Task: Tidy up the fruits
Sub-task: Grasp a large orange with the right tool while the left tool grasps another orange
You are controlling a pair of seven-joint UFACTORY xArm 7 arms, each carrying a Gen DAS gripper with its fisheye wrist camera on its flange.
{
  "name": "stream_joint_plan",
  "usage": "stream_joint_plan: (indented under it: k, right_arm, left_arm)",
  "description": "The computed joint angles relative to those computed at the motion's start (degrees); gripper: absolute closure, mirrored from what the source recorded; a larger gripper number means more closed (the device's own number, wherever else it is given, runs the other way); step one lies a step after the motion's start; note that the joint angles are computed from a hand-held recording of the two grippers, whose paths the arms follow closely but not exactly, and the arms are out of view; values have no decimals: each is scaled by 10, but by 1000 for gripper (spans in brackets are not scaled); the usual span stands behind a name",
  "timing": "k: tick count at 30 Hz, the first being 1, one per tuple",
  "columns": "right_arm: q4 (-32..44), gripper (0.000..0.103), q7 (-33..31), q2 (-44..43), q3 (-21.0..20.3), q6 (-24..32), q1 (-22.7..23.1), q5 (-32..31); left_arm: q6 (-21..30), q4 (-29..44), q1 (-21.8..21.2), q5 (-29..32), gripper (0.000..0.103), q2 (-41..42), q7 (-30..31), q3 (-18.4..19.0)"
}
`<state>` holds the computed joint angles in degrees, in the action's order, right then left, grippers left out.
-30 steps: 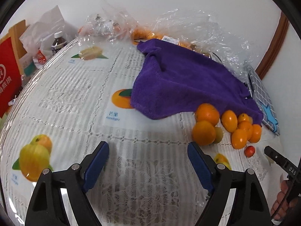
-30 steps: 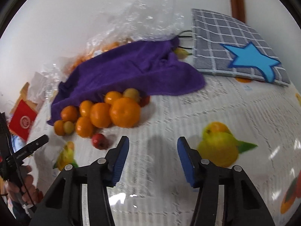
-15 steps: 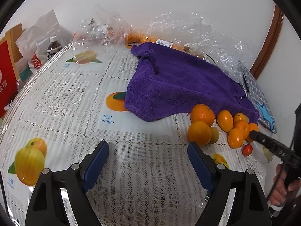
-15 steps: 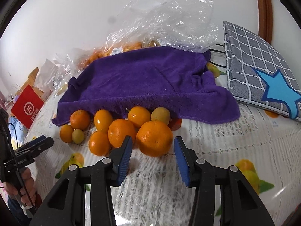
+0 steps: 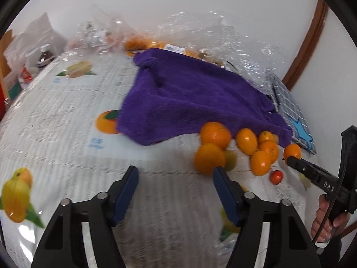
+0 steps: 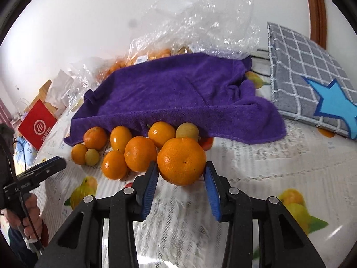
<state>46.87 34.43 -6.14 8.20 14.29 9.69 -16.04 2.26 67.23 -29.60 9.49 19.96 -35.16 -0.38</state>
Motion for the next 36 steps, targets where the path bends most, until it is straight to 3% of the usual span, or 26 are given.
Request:
stream_joint_plan:
  k: [4, 9, 13, 16, 18, 21, 26, 29, 31, 34, 36]
  right_arm:
    - [-18, 61, 5, -29, 3, 23, -10, -24]
    - [-27, 61, -34, -37, -3, 44, -4, 14]
    - [-30, 60, -28, -27, 0, 29, -10, 12]
    - [-26, 60, -32, -20, -3, 29, -9, 21]
    - [-23, 59, -42, -16, -8, 26, -6, 35]
    - [-23, 58, -44, -8, -10, 8, -9, 37]
    - [-15, 56, -22, 4, -6, -3, -15, 14]
    - [-7, 59, -21, 11, -8, -3, -12, 13]
    - [-8, 59, 4, 11, -6, -9, -18, -14]
    - [-15, 60, 16, 1, -5, -4, -15, -20]
    - [-23, 60, 14, -15, -3, 3, -13, -17]
  left_arm:
    - [4, 32, 9, -8, 39, 20, 22, -22]
    - [31, 73, 26, -34, 45, 44, 52, -55]
    - [39, 85, 0, -28, 50, 54, 32, -26]
    - [32, 84, 20, -44, 55, 57, 41, -47]
    - [29, 85, 52, -64, 61, 60, 72, -85]
    - [19, 82, 35, -62, 71, 58, 78, -67]
    - [8, 68, 60, -91, 71, 52, 101, -95]
    - [7, 56, 46, -90, 71, 40, 98, -77]
    - [2, 44, 19, -77, 71, 30, 81, -44]
    - [0, 27, 19, -77, 71, 19, 64, -40]
    - [9, 21, -6, -61, 71, 10, 40, -11]
